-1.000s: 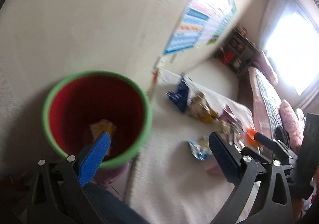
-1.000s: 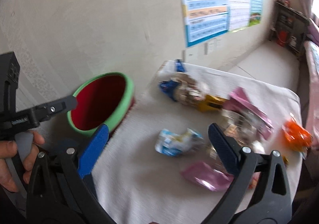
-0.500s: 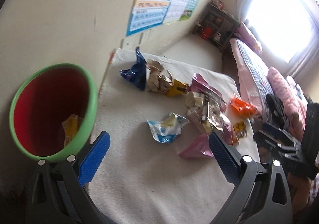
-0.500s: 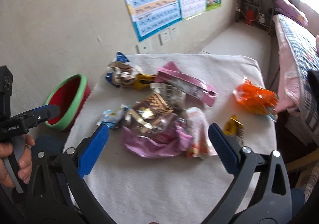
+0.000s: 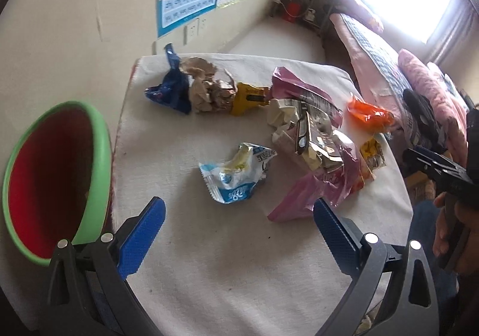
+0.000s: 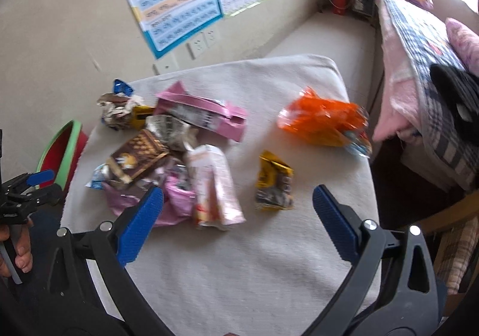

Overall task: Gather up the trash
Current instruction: 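Move both open tools back over the table, then grasp the blue-white wrapper with the left tool while the right tool grasps the yellow snack pack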

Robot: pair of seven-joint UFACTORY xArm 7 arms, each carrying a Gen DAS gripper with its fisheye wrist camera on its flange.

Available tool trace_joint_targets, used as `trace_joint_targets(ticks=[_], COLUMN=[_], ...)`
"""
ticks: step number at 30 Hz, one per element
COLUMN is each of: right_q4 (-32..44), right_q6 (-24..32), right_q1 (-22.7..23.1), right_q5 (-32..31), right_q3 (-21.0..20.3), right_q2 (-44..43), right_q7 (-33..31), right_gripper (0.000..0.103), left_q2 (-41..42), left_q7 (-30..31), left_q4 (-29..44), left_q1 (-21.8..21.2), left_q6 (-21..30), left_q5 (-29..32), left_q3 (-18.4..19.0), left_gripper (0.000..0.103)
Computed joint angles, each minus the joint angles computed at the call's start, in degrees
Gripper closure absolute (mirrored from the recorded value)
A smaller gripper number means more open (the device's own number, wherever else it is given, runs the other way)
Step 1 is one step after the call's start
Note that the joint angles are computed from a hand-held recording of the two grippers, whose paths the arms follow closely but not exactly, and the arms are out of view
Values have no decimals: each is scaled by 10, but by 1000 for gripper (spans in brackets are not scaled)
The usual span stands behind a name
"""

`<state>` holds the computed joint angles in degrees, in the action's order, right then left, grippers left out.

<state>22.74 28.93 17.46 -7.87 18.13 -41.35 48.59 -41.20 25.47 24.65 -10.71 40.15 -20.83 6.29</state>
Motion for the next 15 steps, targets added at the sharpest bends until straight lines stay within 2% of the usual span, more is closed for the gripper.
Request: trace_joint_targets(ticks=[7,12,15], right_q4=[-29,-29,-30], right_q6=[-18,-37,-54], right_q1=[-2,-15,-27], right_q5=[15,12,9], right_q3=[-28,-34,-34], right_q2=[11,33,48], right_q7=[-11,-26,-29], right_gripper=[5,5,5], left_q2=[53,90,116], left_q7=[9,8,7], left_q4=[22,34,45], left_q1=[-10,-9,-9], left_q6=[-9,-23,-24], left_q5=[0,-1,6], left_q3=[-8,-19,-27], left_gripper=[8,10,15])
